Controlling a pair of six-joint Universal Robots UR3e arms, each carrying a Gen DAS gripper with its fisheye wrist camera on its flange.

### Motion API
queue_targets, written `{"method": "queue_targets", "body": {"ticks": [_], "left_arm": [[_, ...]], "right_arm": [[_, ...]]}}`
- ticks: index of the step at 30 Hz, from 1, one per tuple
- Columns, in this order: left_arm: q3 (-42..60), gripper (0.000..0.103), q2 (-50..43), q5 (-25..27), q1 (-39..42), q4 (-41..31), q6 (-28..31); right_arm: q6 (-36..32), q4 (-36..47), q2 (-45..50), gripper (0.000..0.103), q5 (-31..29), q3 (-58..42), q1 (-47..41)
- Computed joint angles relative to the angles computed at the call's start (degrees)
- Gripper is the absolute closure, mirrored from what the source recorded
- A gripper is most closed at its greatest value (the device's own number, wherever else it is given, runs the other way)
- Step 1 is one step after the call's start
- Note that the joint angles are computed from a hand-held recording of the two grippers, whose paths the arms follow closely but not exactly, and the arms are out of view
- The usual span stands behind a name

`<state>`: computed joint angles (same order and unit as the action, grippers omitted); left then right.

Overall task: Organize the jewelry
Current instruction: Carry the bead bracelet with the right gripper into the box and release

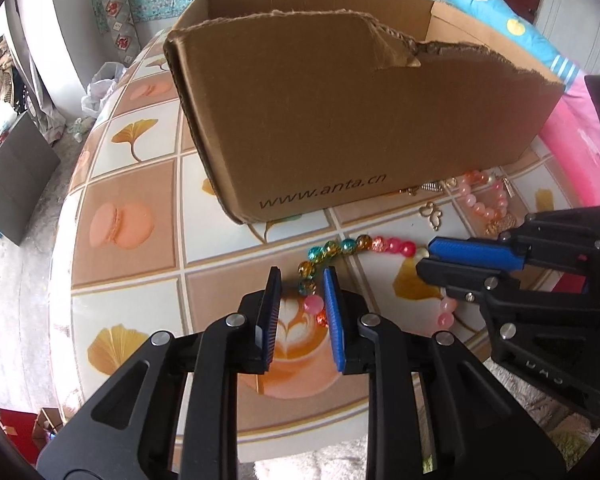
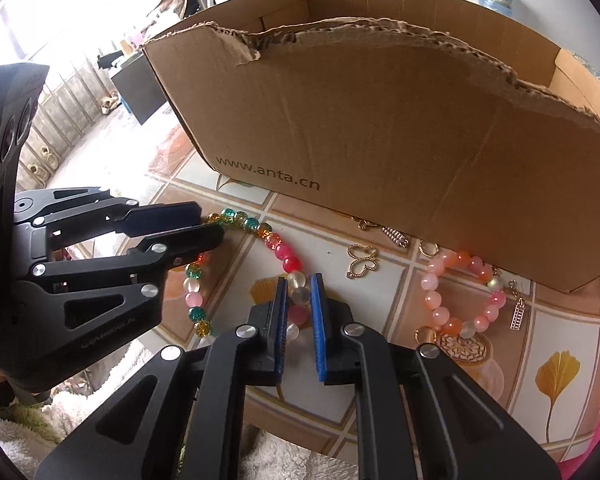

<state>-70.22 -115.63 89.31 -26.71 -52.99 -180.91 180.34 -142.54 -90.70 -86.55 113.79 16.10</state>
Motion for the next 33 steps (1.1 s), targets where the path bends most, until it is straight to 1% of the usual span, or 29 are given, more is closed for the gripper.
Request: {"method": "queue_targets", "body": {"ticks": [2, 3, 4, 6, 7, 8, 11, 17, 23, 26, 28, 30, 32, 33], "left_arm": [[-0.98, 0.087, 0.73, 0.05, 0.14, 0.37, -0.37], [-1.26, 0.089, 0.9, 0.29, 0.09, 0.62, -0.59], [-1.86, 0.094, 1.28, -0.48, 0.1, 1.03, -0.59], [-4.0, 0.095, 2.43, -2.71, 0.77, 2.53, -0.95], [-5.47, 0.095, 3.31, -4.28, 1.35, 3.41, -1.16], [-7.23, 0.095, 4.41, -6.16, 2.16, 4.3, -1.2], [-10.52, 0.095, 6.87, -8.46, 3.44, 5.85, -1.35], [-15.44, 0.095, 12.73, -11.8, 4.96, 8.12, -2.21], [-15.64, 0.095, 17.14, -14.63, 5.49, 8.69, -2.19], [-11.8, 0.095, 18.17, -15.92, 5.62, 7.36, -1.31], [-8.31, 0.095, 18.64, -17.88, 6.28, 6.48, -0.42], [-3.48, 0.095, 17.49, -18.48, 6.34, 5.06, 0.18], [3.41, 0.095, 14.86, -19.39, 6.59, 3.47, 1.17], [7.9, 0.095, 12.72, -19.17, 6.53, 2.5, 1.58]], "right_arm": [[0.24, -0.2, -0.6, 0.092, 0.34, 0.61, -0.47], [-0.44, 0.32, -2.4, 0.092, 1.33, 1.89, -1.96], [-0.3, 0.32, -2.89, 0.092, 1.76, 2.36, -2.37], [-0.3, 0.54, -4.14, 0.093, 2.59, 3.1, -3.47], [-1.76, 0.78, -7.0, 0.093, 3.38, 5.54, -5.4], [-1.72, 0.83, -7.84, 0.093, 3.5, 5.89, -5.69], [-1.94, 1.09, -10.63, 0.093, 4.51, 7.46, -7.14], [-2.72, 2.31, -16.93, 0.093, 6.03, 10.21, -9.3], [-3.46, 7.63, -25.48, 0.093, 8.21, 9.3, -11.77], [-4.63, 11.24, -29.48, 0.093, 9.82, 6.59, -13.55], [-5.86, 13.82, -31.47, 0.093, 11.73, 3.01, -15.2], [-6.82, 14.94, -30.95, 0.093, 12.78, -1.25, -15.72], [-8.56, 15.78, -29.9, 0.093, 14.24, -5.35, -16.92], [-9.19, 15.74, -27.56, 0.093, 14.9, -8.68, -17.3]]}}
